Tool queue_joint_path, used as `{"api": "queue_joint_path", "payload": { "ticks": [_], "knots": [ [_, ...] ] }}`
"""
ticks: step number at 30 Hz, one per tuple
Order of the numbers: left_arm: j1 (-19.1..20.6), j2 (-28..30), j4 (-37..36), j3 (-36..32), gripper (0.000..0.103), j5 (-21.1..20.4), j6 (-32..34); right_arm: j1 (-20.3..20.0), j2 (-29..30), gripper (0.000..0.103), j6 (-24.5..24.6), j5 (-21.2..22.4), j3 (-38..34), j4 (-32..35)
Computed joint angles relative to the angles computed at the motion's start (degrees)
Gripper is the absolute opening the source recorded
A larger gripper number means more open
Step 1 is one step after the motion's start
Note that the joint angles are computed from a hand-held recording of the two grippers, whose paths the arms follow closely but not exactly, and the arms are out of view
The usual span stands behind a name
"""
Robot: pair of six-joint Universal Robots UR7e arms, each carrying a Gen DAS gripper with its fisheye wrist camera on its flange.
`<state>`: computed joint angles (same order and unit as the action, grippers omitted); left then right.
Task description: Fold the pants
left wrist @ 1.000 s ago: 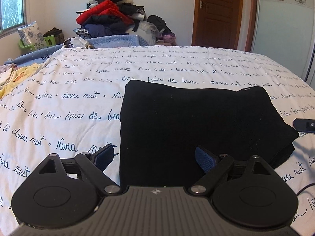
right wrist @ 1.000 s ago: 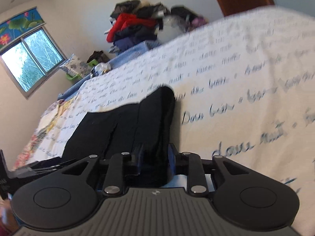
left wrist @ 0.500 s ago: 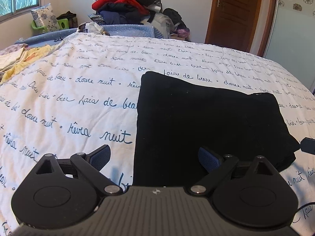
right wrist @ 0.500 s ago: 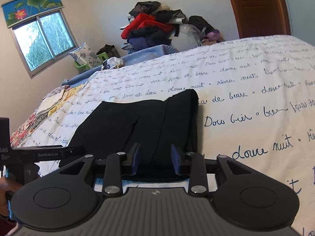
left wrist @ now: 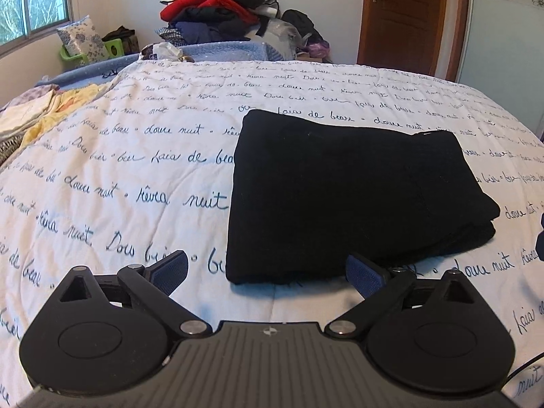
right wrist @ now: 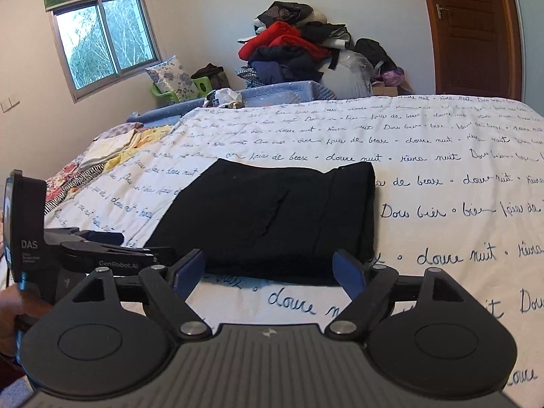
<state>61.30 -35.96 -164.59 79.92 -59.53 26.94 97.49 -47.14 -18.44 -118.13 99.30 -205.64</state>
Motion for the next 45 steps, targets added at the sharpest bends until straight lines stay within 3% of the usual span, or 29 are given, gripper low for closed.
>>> {"api": "queue_joint_path", "payload": {
  "ticks": [5,16,31,45],
  "knots": [
    [-0.23,-1.49,-1.08,2.74,0.1,0.73,-0.86,1.59,1.45,0.092,1.88,-2.71,0.1,-1.37],
    [-0.16,-1.96,-5.1,5.75,0.1,3.8,0.03,3.37,7.04,0.098,5.41,-11.18,-3.4,-2.48],
    [0.35,-2.16,-8.13,8.74,0.1,5.24,-0.67,2.7,9.75,0.098,8.31,-13.55,-5.1,-3.14],
    [0.6,-2.03,-10.33,9.64,0.101,4.99,-0.54,2.55,11.5,0.098,5.08,-14.75,-6.1,-3.93]
  ]
}}
